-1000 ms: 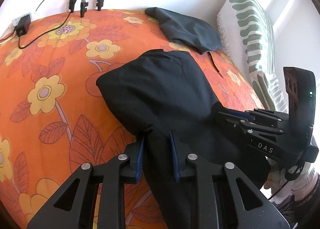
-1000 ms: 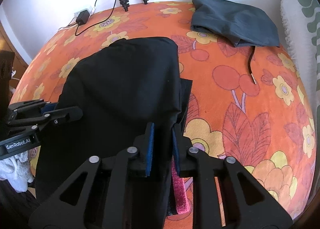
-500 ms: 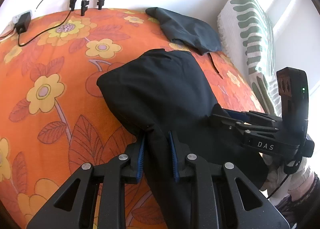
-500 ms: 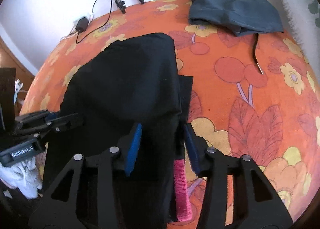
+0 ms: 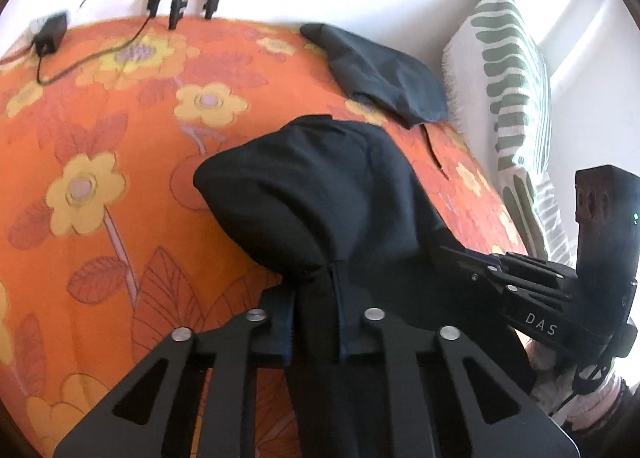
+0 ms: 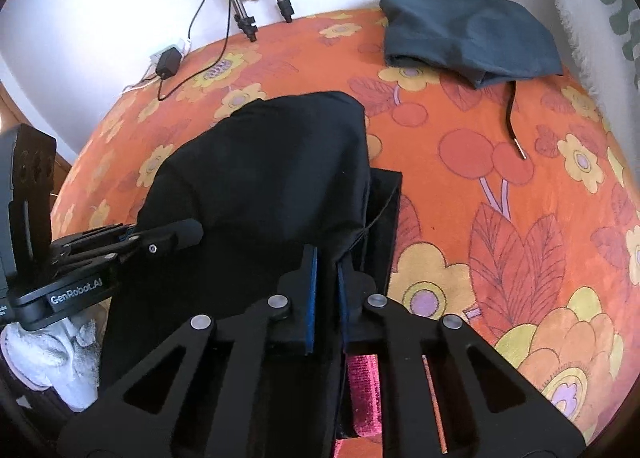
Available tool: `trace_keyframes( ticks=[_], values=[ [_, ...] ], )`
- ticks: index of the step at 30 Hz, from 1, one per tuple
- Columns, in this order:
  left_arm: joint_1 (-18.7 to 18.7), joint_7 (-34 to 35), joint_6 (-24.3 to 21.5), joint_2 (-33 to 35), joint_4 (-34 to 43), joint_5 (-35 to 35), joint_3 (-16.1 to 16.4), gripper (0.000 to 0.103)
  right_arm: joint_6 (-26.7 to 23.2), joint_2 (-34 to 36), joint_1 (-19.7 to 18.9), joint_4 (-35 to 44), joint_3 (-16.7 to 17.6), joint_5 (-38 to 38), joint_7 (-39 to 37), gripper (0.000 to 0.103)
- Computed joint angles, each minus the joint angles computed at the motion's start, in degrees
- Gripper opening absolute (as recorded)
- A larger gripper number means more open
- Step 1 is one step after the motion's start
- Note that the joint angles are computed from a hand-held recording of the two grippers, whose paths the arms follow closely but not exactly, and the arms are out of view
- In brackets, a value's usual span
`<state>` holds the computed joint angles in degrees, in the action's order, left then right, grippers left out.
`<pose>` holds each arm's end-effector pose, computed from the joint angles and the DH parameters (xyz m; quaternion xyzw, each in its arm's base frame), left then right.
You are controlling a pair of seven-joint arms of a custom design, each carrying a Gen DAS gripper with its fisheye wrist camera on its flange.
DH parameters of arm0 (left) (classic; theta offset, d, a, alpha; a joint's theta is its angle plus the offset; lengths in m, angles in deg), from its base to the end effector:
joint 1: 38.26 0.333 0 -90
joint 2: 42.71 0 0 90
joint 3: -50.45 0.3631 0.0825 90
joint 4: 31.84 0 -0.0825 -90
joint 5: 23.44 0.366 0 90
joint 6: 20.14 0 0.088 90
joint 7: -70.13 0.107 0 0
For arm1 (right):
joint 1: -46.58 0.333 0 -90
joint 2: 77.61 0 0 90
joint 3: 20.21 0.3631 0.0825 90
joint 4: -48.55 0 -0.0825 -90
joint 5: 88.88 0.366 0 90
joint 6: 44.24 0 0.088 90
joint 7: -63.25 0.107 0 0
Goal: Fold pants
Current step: 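Lift the folded pants with both grippers and carry them toward the pillow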
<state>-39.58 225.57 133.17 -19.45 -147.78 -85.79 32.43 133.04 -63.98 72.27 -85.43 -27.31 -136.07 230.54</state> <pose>0.5979 -0.1661 0.3257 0.4809 -0.8024 0.3507 0.0439 0.4902 0.2311 0.3371 -0.6103 0.7461 -0.1216 0.2366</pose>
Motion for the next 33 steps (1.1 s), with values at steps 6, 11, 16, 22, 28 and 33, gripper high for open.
trace_keyframes(
  ticks=[6,11,16,22,28,33],
  values=[
    [0.5,6.6,0.0,-2.2,-1.4,-4.0,-0.7,0.007,-0.5,-0.8,0.4,0.0,0.5,-0.4,0.1,0.008],
    [0.2,9.1,-1.6,-3.4,-1.4,-6.0,0.1,0.007,-1.0,-2.2,2.9,0.7,-1.9,-7.6,7.3,0.007],
    [-0.2,11.7,-1.9,-4.3,-1.5,-8.6,0.9,0.006,-3.8,-3.6,1.9,2.2,0.1,-13.9,11.4,0.007],
    [-0.5,11.4,-3.8,-4.8,-0.6,-9.0,1.9,0.006,-4.4,-5.2,-1.2,2.6,2.7,-19.8,17.6,0.006],
    [-0.3,12.8,-5.7,-5.8,1.2,-10.9,2.3,0.006,-6.3,-6.9,-4.2,4.3,6.1,-24.4,21.2,0.006],
    [-1.0,10.4,-7.8,-5.2,5.7,-8.4,2.4,0.006,-8.7,-9.0,-5.8,5.8,7.5,-29.2,25.4,0.006]
  ],
)
